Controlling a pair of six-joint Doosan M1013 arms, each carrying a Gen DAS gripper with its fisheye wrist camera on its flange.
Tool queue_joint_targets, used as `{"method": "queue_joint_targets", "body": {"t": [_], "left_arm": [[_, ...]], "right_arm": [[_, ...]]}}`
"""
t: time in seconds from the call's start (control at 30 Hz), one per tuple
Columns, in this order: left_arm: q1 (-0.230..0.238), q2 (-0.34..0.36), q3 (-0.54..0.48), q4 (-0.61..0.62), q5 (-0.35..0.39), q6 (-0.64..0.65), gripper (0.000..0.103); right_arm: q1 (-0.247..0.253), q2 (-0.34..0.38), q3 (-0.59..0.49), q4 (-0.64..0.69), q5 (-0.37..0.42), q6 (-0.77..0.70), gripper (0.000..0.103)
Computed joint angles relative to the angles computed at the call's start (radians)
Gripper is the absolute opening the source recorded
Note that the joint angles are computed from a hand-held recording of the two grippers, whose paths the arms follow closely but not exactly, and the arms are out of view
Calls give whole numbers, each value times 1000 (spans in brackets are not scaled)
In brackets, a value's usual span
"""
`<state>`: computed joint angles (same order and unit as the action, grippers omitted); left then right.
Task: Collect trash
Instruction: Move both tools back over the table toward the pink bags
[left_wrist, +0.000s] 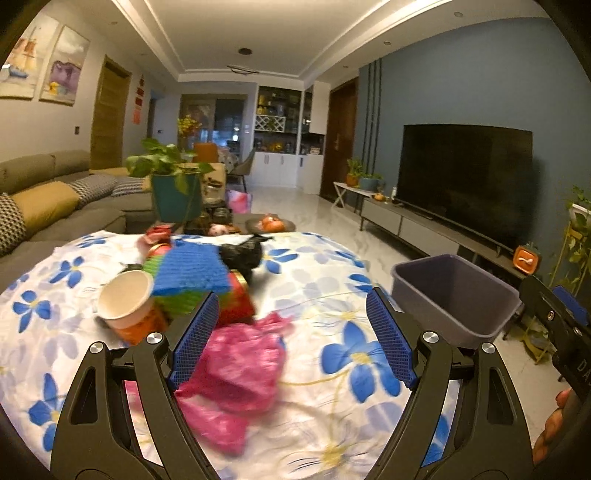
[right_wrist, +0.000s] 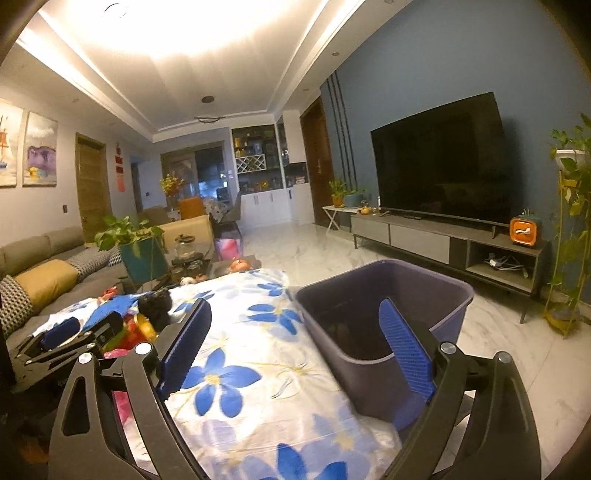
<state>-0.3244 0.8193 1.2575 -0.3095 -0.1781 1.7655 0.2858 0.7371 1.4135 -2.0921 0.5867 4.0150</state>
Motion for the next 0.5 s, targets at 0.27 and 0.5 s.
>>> {"method": "queue_joint_targets", "body": {"t": [0.27,0.5], "left_arm": [[33,-21,47,-166,-37,126,81],[58,-35,91,-349,-83,280,81]], "right_arm": [[29,22,-28,-23,-5,-19,89],[44,41,-53,-65,-66,11,89]]}}
